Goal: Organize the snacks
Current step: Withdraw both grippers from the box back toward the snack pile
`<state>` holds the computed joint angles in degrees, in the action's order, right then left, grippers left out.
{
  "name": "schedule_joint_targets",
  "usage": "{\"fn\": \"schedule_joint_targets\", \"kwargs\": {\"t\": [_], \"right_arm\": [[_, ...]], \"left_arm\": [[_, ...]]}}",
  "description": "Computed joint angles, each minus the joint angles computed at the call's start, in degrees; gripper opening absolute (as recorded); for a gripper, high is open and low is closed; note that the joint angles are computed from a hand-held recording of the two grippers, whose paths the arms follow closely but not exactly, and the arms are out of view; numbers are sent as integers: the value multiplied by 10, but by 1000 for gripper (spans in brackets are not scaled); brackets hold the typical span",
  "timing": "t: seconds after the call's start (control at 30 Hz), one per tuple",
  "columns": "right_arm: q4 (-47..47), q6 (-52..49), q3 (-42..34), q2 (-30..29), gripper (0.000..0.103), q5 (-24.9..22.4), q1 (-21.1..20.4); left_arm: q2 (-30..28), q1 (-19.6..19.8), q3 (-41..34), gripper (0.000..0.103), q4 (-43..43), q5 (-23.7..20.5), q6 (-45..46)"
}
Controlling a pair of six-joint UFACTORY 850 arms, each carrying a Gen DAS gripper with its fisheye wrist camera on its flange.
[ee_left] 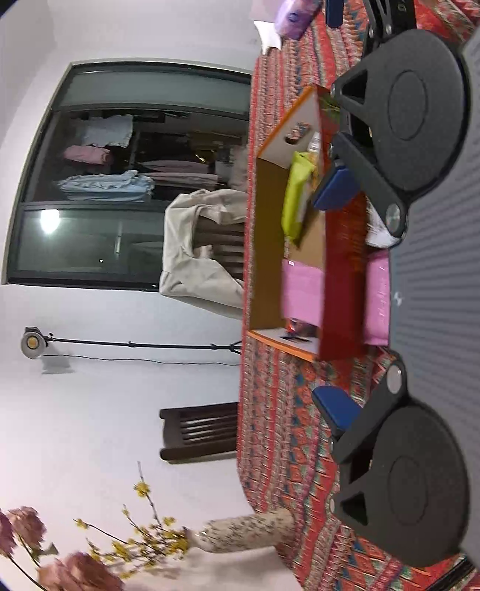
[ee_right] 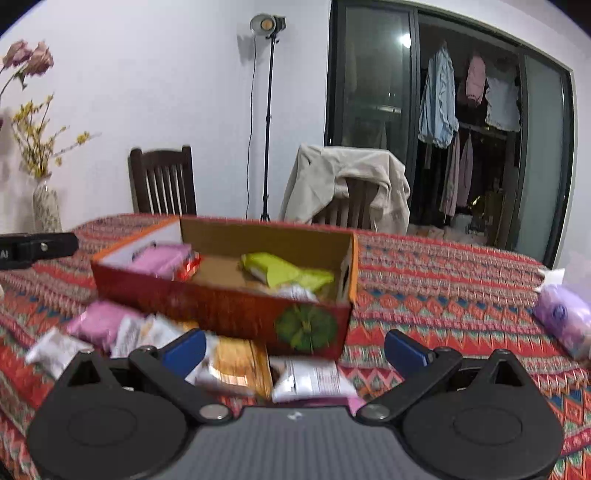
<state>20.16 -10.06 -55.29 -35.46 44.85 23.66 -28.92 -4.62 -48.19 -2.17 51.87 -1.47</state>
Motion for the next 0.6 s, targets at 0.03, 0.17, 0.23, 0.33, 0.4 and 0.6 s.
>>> {"fn": "schedule_joint_targets", "kwargs": {"t": [0.03, 0.17, 0.23, 0.33, 0.4, 0.6], "right_arm": [[4, -6, 3, 0, 103, -3, 0], [18, -19, 16, 1, 103, -9, -3], [24, -22, 16, -1, 103, -17, -7], [33, -32, 10, -6, 103, -32, -12], [43, -43, -2, -13, 103, -52, -14], [46, -51, -38, -36, 103, -108, -24]], "left_arm": [[-1, 3, 5, 103, 1, 4, 0], [-8, 14, 16, 103, 1, 11, 3], [-13, 17, 16, 103, -4, 15, 8], [-24, 19, 11, 103, -13, 13, 6], [-30, 23, 4, 103, -6, 4, -6], [-37, 34, -4, 103, 20, -14, -47]]}}
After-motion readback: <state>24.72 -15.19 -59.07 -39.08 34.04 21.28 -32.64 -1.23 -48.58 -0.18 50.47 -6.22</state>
